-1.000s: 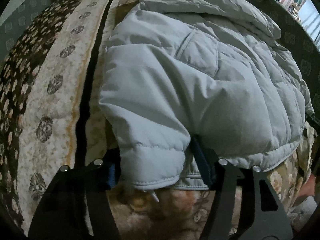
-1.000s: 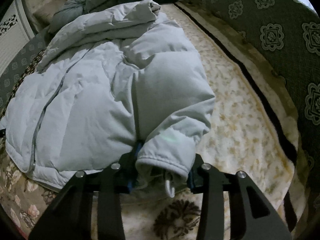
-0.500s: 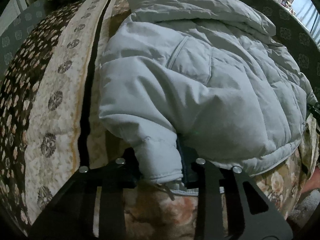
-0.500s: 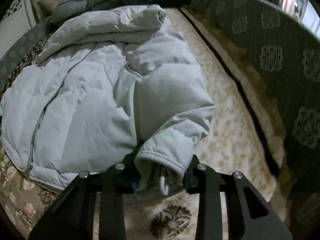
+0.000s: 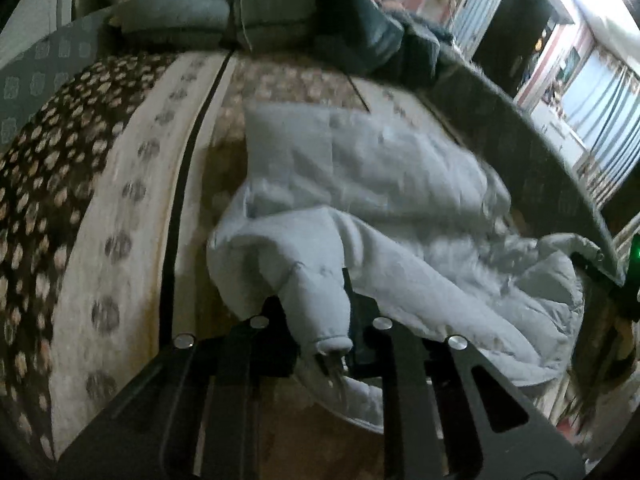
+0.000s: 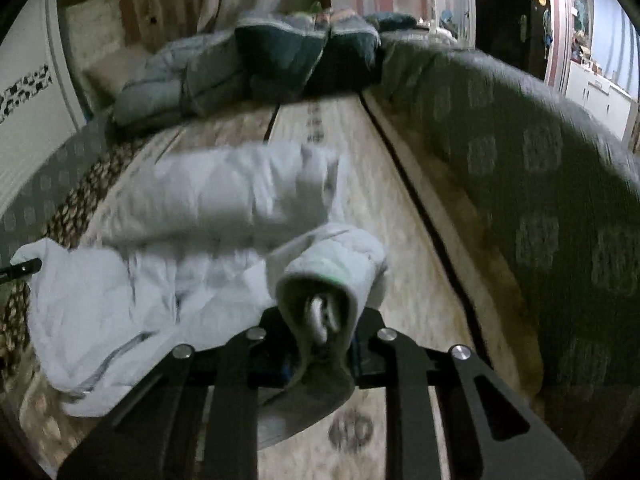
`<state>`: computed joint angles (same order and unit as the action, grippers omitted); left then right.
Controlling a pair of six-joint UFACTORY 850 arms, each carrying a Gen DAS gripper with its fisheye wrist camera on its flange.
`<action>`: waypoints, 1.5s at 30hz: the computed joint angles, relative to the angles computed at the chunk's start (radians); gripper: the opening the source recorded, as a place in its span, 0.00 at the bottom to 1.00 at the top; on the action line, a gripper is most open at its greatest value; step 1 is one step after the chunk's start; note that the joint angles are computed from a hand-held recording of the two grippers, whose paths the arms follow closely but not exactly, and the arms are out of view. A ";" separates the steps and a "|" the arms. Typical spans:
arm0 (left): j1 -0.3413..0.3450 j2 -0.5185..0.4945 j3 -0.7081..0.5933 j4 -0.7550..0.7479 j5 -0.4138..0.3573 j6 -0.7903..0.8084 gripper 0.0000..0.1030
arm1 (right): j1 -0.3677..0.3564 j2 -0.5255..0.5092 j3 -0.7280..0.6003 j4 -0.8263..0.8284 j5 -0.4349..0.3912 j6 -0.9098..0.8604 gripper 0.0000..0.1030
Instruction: Fold large clothes
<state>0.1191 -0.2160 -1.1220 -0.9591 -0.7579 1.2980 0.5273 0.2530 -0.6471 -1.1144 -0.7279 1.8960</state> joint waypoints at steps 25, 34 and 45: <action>-0.273 -0.700 -0.937 0.503 0.023 -0.933 0.19 | -0.480 -0.600 -0.542 0.305 0.227 -0.473 0.19; -0.255 -0.585 -0.875 0.534 0.004 -0.938 0.33 | -0.489 -0.379 -0.394 0.359 0.356 -0.506 0.68; -0.215 -0.455 -0.802 0.493 0.004 -0.779 0.96 | -0.400 -0.171 -0.256 0.073 0.182 -0.353 0.89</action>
